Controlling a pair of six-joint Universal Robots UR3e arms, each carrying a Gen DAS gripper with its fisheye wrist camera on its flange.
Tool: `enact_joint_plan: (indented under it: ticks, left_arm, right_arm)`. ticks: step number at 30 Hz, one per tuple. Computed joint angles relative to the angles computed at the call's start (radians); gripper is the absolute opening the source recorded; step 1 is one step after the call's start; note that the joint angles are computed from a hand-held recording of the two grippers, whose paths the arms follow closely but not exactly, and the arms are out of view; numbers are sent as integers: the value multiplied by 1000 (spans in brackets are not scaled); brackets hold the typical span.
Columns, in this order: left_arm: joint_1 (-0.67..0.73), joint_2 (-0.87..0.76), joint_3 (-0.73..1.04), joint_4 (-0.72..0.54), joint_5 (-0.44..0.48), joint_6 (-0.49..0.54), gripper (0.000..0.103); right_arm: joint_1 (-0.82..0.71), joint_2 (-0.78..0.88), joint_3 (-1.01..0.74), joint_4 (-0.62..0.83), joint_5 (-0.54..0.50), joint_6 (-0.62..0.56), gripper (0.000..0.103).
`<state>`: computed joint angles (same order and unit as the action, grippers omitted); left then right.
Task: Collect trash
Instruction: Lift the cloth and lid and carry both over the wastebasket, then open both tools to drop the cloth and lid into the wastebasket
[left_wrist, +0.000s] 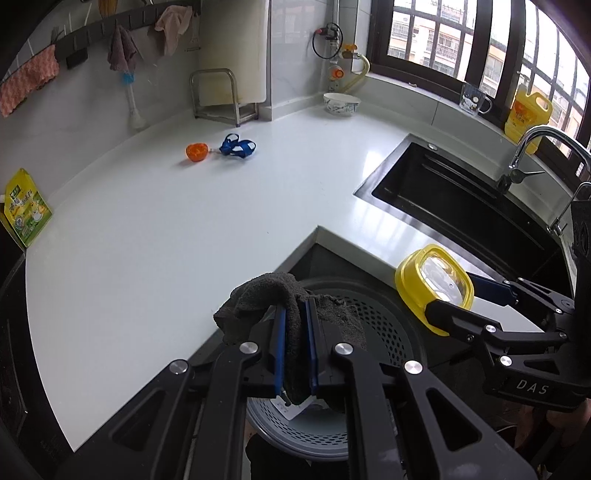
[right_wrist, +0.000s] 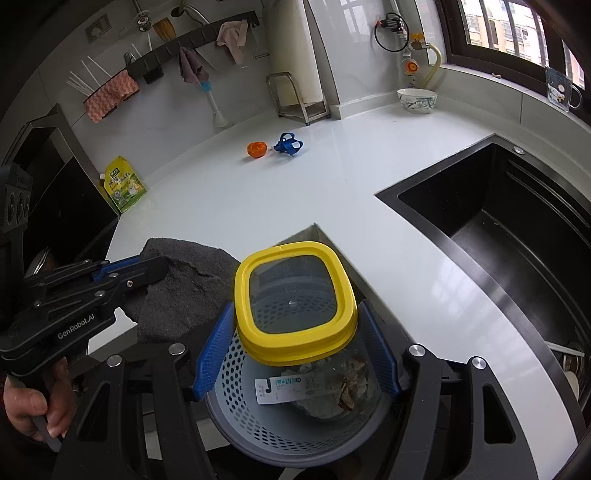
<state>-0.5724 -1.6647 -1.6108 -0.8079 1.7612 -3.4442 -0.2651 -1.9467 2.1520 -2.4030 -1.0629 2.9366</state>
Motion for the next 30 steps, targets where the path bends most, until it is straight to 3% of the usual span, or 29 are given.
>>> enact_joint_plan:
  ticks: [7,17,26,30]
  left_arm:
    - [-27,-56,-53,41,-28,-28,10]
    - [0,-152,-128,135,-54,-36,10]
    - [15,-193,-126,124,-45,-52,12]
    - [19,-177,-137,116,-33,-59,19]
  right_arm:
    - [-19,-17,110,-1,-26,-24,65]
    - [37,200,165,-175,-93,36,65]
    - [63,319,142,-238,-94,39,65]
    - [61,315,138,-219,-89,30,66]
